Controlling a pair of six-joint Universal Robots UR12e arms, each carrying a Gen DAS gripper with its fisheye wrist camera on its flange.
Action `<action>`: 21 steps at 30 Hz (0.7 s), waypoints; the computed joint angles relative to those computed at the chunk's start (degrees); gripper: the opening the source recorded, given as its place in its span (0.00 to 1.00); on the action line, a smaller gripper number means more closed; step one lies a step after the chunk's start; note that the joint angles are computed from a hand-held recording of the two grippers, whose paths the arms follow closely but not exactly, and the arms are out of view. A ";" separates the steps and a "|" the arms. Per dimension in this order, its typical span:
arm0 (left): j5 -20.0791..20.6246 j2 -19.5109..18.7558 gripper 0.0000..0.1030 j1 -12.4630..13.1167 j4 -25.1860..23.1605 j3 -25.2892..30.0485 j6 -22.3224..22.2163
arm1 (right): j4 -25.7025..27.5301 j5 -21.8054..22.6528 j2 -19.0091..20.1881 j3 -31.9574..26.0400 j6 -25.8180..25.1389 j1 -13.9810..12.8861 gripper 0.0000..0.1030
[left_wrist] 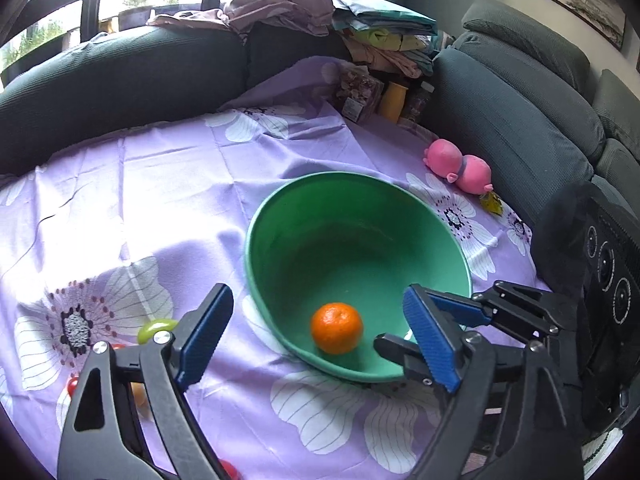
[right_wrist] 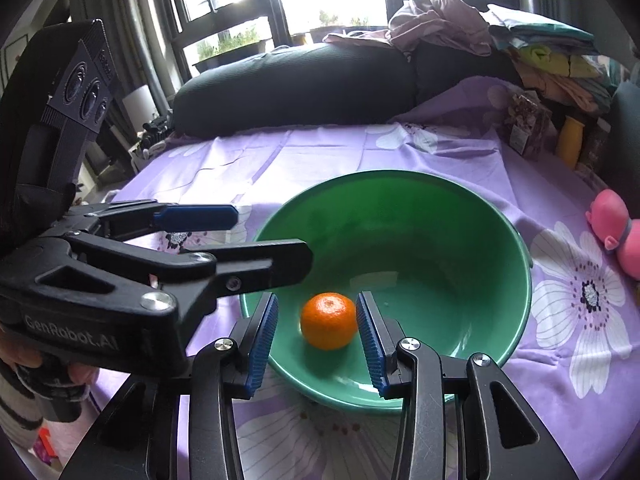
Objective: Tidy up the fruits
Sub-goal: 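Carry the orange over the green bowl and open both tools, then move both tools back to the second orange on the cloth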
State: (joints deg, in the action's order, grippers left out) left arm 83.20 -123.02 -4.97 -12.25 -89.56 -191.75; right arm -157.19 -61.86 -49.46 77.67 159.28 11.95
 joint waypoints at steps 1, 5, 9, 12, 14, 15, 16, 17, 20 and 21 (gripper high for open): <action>1.28 0.49 0.86 -0.03 0.39 -0.67 -0.15 | -0.84 -0.80 -0.24 0.34 -0.18 0.17 0.40; 5.08 2.36 0.86 0.17 1.88 -3.67 -1.01 | -4.34 -3.18 -1.11 1.65 -0.97 0.83 0.45; 5.49 4.11 0.86 1.04 3.17 -6.80 -3.13 | -5.64 -2.76 -1.91 2.65 -2.08 1.11 0.45; 6.61 5.34 0.86 1.39 3.63 -8.94 -4.38 | -5.98 -2.82 -2.51 3.37 -3.21 1.45 0.45; 7.17 6.16 0.86 1.65 3.83 -10.33 -5.06 | -6.04 -2.61 -2.86 3.81 -3.95 1.65 0.46; 7.46 6.56 0.86 1.79 4.07 -11.04 -5.64 | -6.01 -2.48 -3.08 4.07 -4.25 1.80 0.48; 7.68 6.92 0.86 1.93 4.32 -11.72 -6.11 | -5.96 -2.32 -3.26 4.28 -4.59 1.92 0.50; 7.83 7.36 0.86 2.07 4.45 -12.42 -6.47 | -6.00 -2.28 -3.43 4.50 -4.93 2.07 0.51; 8.68 8.39 0.89 2.34 4.38 -14.21 -7.63 | -5.86 -1.75 -3.95 5.16 -6.27 2.48 0.51; 8.84 8.71 0.91 2.46 4.21 -14.73 -8.00 | -5.67 -1.60 -4.09 5.31 -6.72 2.62 0.51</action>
State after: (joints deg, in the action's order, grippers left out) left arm 92.04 -114.31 -2.51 -8.04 -104.29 -199.74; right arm -162.86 -63.45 -53.54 82.98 152.56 14.57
